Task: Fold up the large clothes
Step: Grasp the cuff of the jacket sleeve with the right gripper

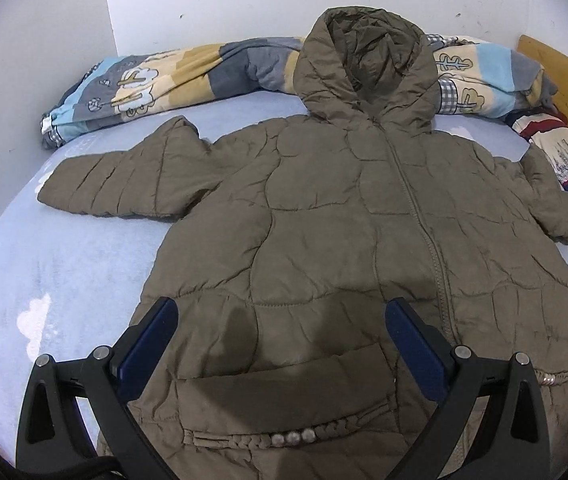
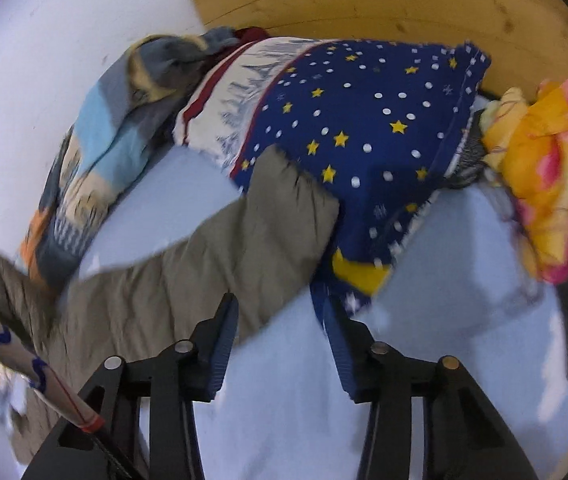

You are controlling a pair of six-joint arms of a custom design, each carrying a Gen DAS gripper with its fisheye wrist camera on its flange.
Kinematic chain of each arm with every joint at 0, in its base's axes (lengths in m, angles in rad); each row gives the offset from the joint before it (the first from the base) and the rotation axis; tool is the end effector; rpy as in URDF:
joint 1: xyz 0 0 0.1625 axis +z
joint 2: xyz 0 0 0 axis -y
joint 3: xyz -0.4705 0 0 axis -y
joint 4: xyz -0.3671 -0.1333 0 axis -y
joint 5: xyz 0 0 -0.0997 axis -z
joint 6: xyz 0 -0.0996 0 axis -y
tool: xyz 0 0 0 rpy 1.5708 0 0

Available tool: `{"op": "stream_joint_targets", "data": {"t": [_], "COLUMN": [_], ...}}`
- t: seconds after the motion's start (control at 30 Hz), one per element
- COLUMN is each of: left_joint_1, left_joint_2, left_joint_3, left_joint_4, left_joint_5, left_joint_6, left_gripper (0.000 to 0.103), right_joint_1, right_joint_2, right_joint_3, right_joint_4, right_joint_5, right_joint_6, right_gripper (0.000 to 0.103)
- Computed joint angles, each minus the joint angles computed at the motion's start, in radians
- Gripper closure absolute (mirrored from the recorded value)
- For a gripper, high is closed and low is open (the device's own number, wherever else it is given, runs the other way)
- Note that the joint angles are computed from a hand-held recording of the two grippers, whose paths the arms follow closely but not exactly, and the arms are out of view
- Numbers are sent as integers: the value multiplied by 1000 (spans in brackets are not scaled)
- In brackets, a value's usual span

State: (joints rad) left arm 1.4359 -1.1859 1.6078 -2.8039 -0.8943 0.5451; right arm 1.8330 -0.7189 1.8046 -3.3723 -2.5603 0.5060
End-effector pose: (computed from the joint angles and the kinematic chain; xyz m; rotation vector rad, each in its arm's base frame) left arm 0.1083 -0.6571 0.4671 0.4241 2.2041 -0.7740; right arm 0.2133 -0.6016 0.1718 -0.7054 -2.1216 1.2030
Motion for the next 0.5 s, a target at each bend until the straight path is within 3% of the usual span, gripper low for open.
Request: {"op": "stream_joint_targets", "data": {"t": [0.13, 0.27, 0.37, 0.4, 0.5], "left_joint_1": [0, 2, 3, 2, 3], "left_joint_2": [6, 16, 20, 21, 16], "left_joint_3": [11, 10, 9, 9, 12], "left_joint_4": [-49, -65, -65, -64, -67], "left_joint_5": [6, 12, 17, 21, 10], "left_joint_6": [33, 40, 43, 43, 45], "left_gripper": [0, 0, 0, 0, 0], "right_joint_1": [-64, -109, -138, -136, -106], "right_joint_2": [1, 7, 7, 13, 29], "right_joint_3": [-33, -64, -70, -76, -79], "right_joint_4": [-51, -22, -13, -16, -108], "right_joint_5": [33, 34, 83, 69, 42], "right_joint_6": [-29, -28, -30, -40, -106], "right_gripper": [59, 63, 80, 84, 87]}}
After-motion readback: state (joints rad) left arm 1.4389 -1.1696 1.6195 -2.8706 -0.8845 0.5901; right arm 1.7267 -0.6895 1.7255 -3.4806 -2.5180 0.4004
